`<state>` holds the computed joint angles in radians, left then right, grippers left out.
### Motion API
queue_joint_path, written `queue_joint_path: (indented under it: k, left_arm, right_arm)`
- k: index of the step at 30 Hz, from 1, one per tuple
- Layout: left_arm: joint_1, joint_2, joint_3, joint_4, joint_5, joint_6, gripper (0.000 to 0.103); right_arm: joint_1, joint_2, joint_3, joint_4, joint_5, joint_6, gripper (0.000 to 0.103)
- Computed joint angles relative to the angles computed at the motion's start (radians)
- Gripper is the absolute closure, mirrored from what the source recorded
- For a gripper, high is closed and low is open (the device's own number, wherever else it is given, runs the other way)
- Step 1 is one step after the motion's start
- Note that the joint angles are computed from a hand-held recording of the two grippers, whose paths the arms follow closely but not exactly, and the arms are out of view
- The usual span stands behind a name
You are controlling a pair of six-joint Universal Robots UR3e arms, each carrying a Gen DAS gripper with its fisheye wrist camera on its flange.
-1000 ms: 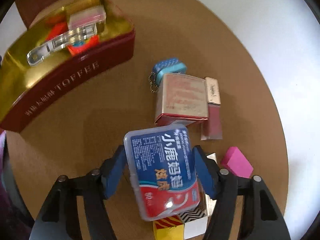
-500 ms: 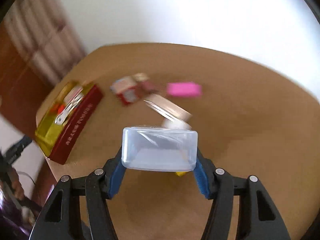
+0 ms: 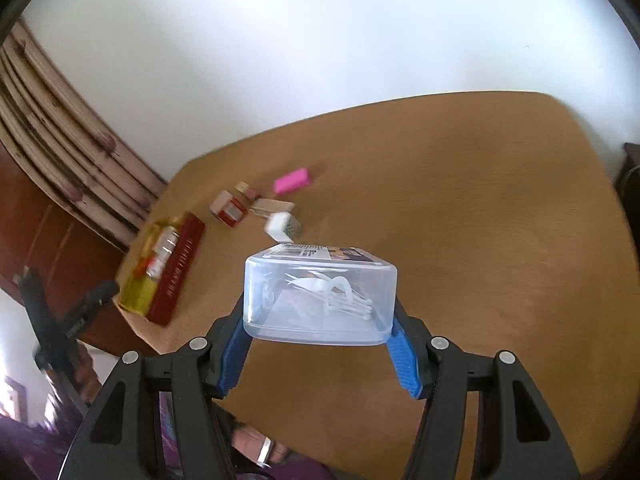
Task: Organize rigid objects
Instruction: 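Reach the left tool to the yellow cube while right tool holds floss box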
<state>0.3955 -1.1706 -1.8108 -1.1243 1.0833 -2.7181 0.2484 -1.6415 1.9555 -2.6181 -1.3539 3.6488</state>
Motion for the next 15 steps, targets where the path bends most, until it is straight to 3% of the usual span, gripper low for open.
queue_joint_path:
  k: [3, 5, 8, 15]
  left_arm:
    - [-0.168, -0.25, 0.236, -0.187, -0.045, -0.047, 0.06]
    - [-0.275, -0.416, 0.373, -0.234, -0.053, -0.169, 0.059]
    - [-0.422, -0.652, 0.597, -0.262, 0.024, -0.345, 0.059]
    - [-0.584, -0.99, 1.013, -0.379, 0.145, -0.498, 0.059]
  right_arm:
    - [-0.037, -0.127, 0.137, -0.014, 0.01, -0.012, 0.045]
    - [-0.103, -0.218, 0.274, -0.078, 0.053, 0.002, 0.045]
    - [-0.193, -0.323, 0.421, -0.129, 0.13, 0.002, 0.045]
    - [-0.42, -0.587, 0.642, -0.039, 0.325, -0.111, 0.045]
